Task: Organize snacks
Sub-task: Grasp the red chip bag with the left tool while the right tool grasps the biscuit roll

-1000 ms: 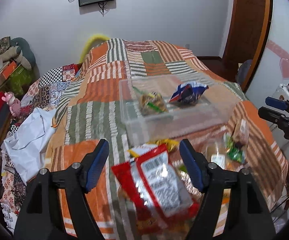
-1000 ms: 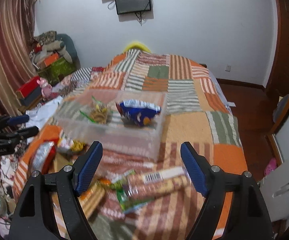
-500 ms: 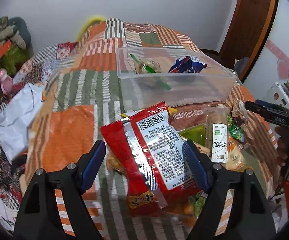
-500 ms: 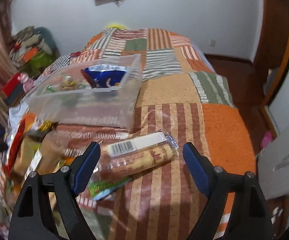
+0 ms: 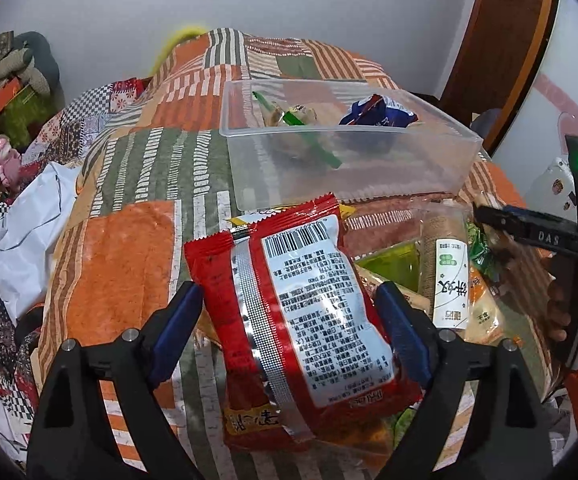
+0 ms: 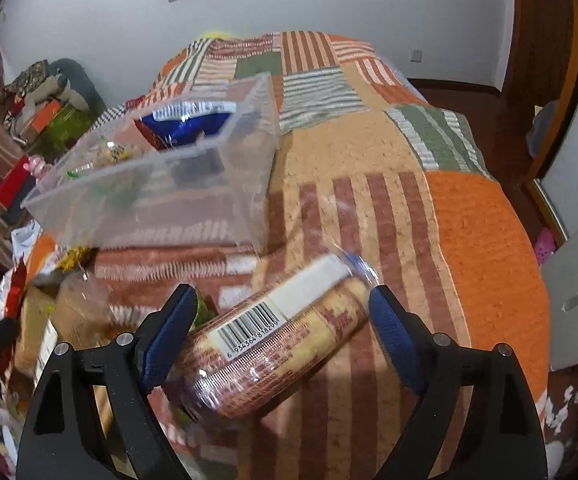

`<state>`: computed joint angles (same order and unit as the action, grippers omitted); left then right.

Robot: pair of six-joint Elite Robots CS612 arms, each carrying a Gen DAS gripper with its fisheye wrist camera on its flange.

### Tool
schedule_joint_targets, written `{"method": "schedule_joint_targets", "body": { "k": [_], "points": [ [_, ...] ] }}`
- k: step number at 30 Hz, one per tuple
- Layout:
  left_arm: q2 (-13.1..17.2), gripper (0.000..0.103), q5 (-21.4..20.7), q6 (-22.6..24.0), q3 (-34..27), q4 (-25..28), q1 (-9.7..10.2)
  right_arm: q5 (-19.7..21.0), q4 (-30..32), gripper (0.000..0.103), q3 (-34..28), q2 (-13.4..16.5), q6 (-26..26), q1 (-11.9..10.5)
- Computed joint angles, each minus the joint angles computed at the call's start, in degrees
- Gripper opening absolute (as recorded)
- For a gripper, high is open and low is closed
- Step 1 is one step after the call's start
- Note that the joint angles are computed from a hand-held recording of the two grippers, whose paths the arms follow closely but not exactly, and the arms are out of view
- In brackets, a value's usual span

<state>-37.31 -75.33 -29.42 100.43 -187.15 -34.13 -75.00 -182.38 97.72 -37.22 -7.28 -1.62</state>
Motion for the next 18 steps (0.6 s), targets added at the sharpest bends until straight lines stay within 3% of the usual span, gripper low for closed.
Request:
{"method": "schedule_joint_targets", "body": {
  "k": [5, 10, 14, 18],
  "points": [
    [0.25, 0.087, -0.59, 0.82, 0.30, -1.85, 0.18, 0.06, 0.04, 0.086, 2.05, -0.66, -1.50, -1.33],
    [0.29, 0.070, -0.47, 0.35, 0.99, -4.01, -0.13, 1.30, 0.05, 0.082, 2.46, -0.84, -3.95, -1.94],
    [0.06, 0.067, -2.34, -0.69, 1.16, -5.20, 0.04, -0.25, -0.06, 0.066, 1.56, -0.42, -5.40, -1.31],
    [-0.20, 0.067, 0.43, 0.31, 1.19, -4.50, -0.75, -1.21, 0.74, 0.055, 0.31, 0.08, -6.97, -0.72]
  ]
}}
